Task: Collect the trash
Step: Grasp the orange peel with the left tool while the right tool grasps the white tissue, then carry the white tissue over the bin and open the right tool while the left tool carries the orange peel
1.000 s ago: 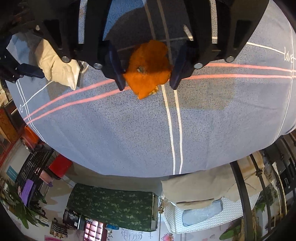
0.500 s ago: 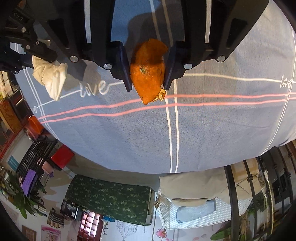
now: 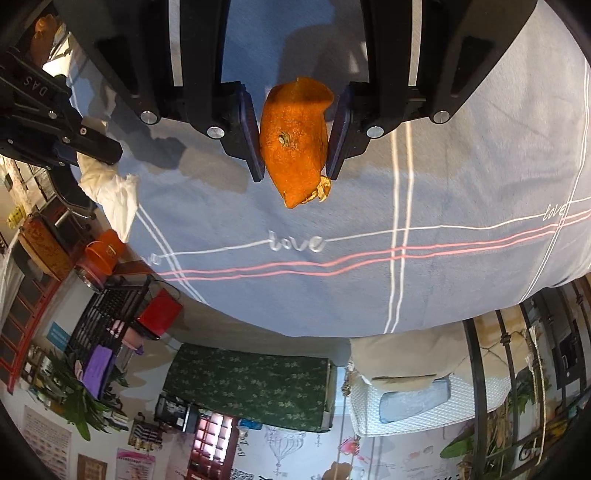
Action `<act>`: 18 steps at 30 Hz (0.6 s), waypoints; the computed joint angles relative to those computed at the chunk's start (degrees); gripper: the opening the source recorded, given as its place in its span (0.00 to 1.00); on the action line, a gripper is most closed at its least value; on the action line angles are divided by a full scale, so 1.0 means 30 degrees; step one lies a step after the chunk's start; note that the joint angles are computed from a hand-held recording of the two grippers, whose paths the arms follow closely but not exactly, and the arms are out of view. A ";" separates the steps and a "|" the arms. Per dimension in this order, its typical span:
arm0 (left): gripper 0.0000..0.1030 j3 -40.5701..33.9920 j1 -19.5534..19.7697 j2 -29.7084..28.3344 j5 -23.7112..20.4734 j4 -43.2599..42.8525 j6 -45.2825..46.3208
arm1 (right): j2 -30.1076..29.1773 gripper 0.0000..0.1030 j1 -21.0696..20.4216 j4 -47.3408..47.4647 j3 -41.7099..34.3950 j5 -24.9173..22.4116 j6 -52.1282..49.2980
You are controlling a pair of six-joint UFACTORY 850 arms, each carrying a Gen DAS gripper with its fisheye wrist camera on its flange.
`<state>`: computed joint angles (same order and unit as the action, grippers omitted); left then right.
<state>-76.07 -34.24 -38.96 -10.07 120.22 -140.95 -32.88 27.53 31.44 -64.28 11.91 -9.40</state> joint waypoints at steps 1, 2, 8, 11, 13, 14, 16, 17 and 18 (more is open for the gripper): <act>0.33 0.0196 -0.0224 0.0133 -0.0159 0.0326 -0.0399 | 0.0297 0.22 0.0053 -0.0082 0.0482 0.0323 0.0331; 0.33 0.0386 -0.0447 0.0257 -0.0210 0.1147 -0.1363 | 0.0721 0.22 0.0030 -0.0758 0.1171 0.0697 0.1304; 0.33 0.0942 -0.1677 0.0540 -0.0637 0.4788 -0.5361 | 0.2685 0.22 -0.0116 -0.1412 0.4504 0.2600 0.3259; 0.33 0.0757 -0.2124 0.0390 -0.0458 0.6241 -0.6493 | 0.3460 0.22 -0.0226 -0.0866 0.5884 0.3461 0.3583; 0.33 0.0536 -0.2427 0.0227 -0.0386 0.7152 -0.7269 | 0.4048 0.22 -0.0377 -0.0441 0.6891 0.4084 0.3832; 0.33 0.0389 -0.2611 0.0134 -0.0382 0.7784 -0.7709 | 0.4400 0.22 -0.0559 -0.0538 0.7468 0.4357 0.4121; 0.33 0.0177 -0.2900 0.0013 -0.0368 0.8775 -0.8360 | 0.4960 0.22 -0.0763 0.0142 0.8350 0.4847 0.4190; 0.33 -0.0052 -0.3046 -0.0114 -0.0243 0.9408 -0.8812 | 0.5176 0.22 -0.0870 0.0359 0.8694 0.5006 0.4247; 0.33 -0.0130 -0.3202 -0.0140 -0.0201 1.0014 -0.9410 | 0.5378 0.22 -0.0982 0.0593 0.9014 0.5154 0.4278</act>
<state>-76.46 -43.85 -39.38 -10.67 150.26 -169.18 -16.74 24.59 33.22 -37.24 27.37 3.43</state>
